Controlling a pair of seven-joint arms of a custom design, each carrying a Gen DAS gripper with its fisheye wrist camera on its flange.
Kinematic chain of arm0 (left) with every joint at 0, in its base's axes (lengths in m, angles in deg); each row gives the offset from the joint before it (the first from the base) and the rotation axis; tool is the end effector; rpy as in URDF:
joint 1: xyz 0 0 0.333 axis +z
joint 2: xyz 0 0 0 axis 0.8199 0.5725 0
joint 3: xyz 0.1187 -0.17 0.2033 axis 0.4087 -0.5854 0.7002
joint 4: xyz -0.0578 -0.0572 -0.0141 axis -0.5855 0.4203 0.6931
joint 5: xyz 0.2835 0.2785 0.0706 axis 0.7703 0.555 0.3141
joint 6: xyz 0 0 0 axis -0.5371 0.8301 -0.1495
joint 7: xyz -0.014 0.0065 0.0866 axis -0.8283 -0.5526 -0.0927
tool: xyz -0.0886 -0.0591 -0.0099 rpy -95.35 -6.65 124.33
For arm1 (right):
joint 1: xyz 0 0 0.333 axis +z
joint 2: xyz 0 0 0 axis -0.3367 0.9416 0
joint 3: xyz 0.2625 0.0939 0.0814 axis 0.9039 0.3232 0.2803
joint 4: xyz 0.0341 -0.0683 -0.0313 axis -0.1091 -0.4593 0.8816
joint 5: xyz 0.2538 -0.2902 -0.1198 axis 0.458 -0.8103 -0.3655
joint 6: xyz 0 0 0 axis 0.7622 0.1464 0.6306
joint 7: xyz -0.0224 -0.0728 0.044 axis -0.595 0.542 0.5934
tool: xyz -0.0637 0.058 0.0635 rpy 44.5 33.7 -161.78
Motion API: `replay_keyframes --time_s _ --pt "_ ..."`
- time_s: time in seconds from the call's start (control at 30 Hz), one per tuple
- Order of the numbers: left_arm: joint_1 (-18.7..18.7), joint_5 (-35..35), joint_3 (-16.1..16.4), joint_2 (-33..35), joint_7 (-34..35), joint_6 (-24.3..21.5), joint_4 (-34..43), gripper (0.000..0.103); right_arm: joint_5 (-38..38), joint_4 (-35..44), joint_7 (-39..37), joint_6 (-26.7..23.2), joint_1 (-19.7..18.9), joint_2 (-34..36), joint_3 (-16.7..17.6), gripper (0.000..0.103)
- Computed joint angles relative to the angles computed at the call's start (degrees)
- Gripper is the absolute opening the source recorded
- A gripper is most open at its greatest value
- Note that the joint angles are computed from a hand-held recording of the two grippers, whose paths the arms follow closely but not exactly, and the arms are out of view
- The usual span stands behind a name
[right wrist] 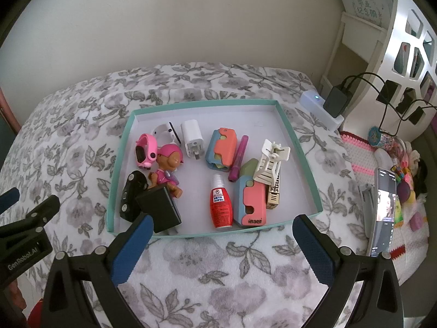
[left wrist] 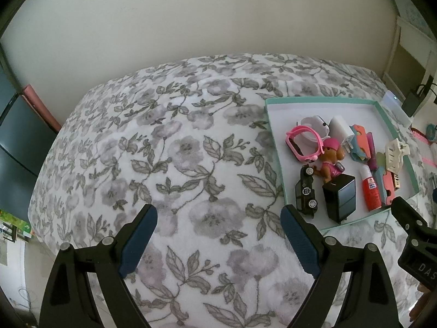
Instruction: Organize rigid objects
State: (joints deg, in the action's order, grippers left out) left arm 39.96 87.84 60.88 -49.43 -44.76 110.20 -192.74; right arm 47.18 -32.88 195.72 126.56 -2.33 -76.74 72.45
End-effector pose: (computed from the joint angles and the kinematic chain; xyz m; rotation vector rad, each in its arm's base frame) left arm 0.5038 -0.2729 0.4830 -2.0704 1.5999 -0.2780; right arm 0.5373 0.2365 0.4746 -2.0872 1.6652 -0.5932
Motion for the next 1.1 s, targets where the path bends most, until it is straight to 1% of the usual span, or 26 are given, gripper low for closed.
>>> replay_keyframes --time_s 1.1 --pt "-0.1 -0.6 0.1 0.3 0.5 -1.1 0.4 0.092 -0.1 -0.1 0.5 -0.3 -0.1 0.0 -0.1 0.103"
